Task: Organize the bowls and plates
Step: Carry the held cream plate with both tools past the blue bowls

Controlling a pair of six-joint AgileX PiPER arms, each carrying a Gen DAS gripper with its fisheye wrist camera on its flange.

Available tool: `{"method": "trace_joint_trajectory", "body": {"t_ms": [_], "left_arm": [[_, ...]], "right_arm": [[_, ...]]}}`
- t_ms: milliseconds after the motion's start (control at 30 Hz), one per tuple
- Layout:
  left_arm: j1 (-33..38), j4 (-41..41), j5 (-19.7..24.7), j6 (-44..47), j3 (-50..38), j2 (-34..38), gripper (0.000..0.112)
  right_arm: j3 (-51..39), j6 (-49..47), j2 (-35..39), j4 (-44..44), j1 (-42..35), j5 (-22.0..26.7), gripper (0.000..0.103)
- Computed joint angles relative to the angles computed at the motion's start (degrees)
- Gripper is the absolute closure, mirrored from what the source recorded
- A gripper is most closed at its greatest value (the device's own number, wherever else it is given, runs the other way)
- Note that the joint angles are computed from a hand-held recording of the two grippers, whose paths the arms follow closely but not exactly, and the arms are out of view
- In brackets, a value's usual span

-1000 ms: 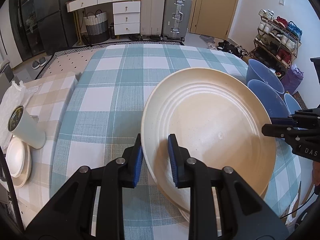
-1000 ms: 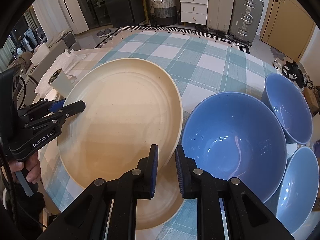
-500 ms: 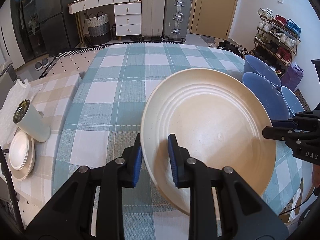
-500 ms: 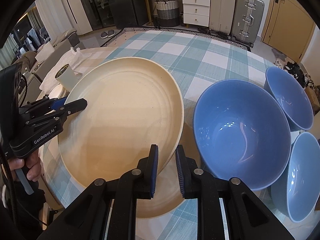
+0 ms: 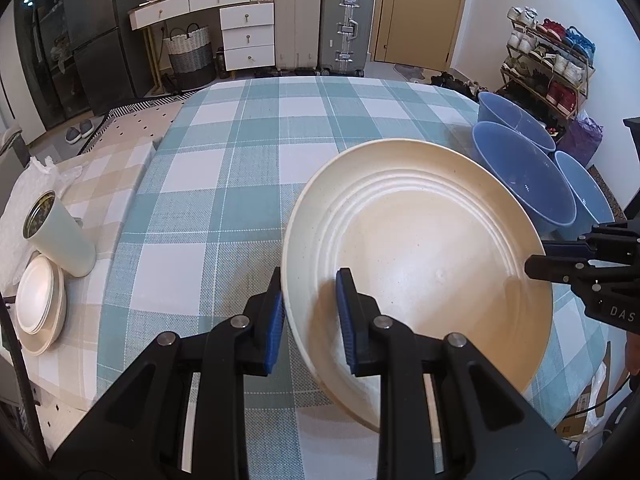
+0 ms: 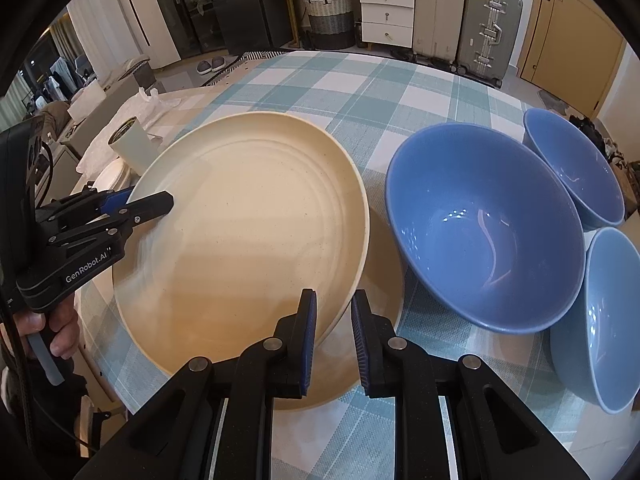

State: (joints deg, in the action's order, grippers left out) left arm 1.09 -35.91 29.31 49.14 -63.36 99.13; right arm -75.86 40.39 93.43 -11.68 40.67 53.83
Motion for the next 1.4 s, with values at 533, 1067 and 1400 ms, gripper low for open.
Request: {"method": "trace_joint_trajectory", "body": {"t_ms": [533, 1067, 1400], "left_arm": [[-3.55, -1.45, -4.14, 1.68, 2.92, 1.52, 0.092], [-6.64, -0.35, -8.75, 0.38, 3.43, 4.78, 0.089], [-7.62, 1.69, -11.26, -0.75, 4.26, 5.78, 0.088]], "right_arm": [[5.11, 5.35, -1.61, -3.94, 2.16, -0.26, 0.084], [7.15, 8.48, -1.72, -7.51, 3.59, 0.27, 0.084], [6.76, 10.29, 0.15, -10.35, 5.29, 1.28, 0.084]]}}
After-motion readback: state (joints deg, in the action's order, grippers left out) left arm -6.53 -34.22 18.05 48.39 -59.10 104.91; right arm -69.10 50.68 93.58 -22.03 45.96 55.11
